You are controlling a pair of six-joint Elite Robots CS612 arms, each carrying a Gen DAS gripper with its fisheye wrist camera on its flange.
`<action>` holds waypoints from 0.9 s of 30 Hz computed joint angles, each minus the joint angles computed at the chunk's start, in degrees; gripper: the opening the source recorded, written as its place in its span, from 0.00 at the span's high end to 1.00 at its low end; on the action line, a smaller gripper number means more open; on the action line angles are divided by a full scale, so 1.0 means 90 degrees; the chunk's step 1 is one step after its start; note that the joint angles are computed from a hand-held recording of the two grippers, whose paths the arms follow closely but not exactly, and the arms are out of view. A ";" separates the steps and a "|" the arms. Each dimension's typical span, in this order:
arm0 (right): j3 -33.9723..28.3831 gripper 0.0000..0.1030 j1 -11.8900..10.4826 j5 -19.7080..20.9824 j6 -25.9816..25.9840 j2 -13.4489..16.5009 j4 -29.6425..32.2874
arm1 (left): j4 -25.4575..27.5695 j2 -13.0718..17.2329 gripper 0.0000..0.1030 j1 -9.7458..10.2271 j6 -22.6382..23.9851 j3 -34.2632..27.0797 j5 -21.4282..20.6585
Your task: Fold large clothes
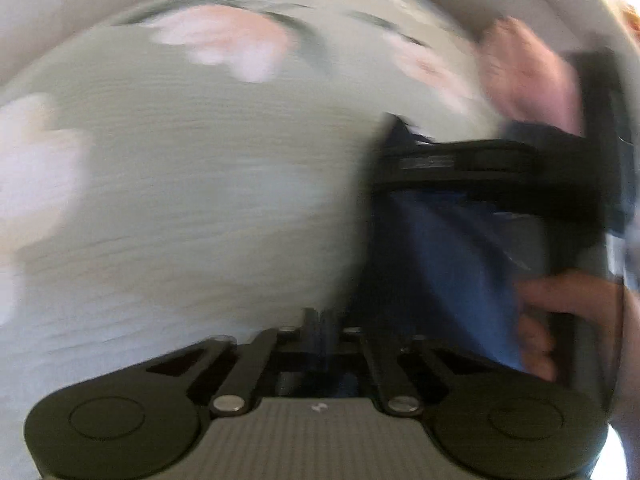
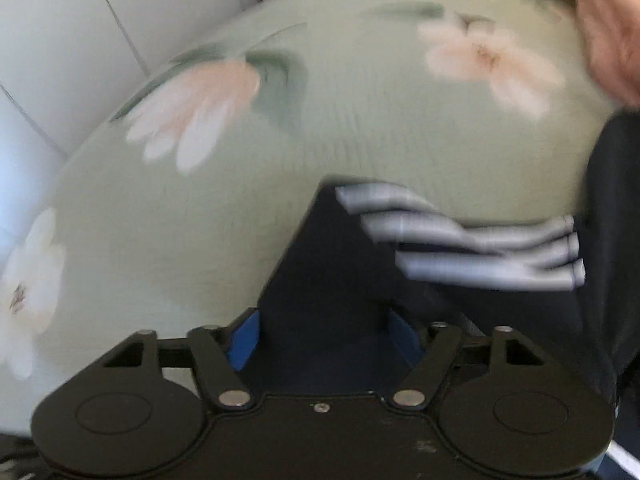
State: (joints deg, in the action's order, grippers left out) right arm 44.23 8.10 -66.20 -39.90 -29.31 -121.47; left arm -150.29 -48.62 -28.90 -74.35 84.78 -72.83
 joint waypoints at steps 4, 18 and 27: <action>0.0072 0.91 -0.0151 0.0915 0.0616 0.0046 -0.0662 | -0.0472 -0.0083 1.00 -0.0006 -0.0415 0.0354 0.0042; -0.0552 0.00 -0.0852 0.2190 0.2459 0.0215 0.0122 | -0.0188 -0.0069 0.32 -0.0046 0.1154 -0.0248 0.0493; 0.0315 0.00 -0.1431 0.1517 0.2323 -0.0395 -0.0617 | 0.0801 0.0551 0.26 -0.0118 0.2256 -0.1914 0.0256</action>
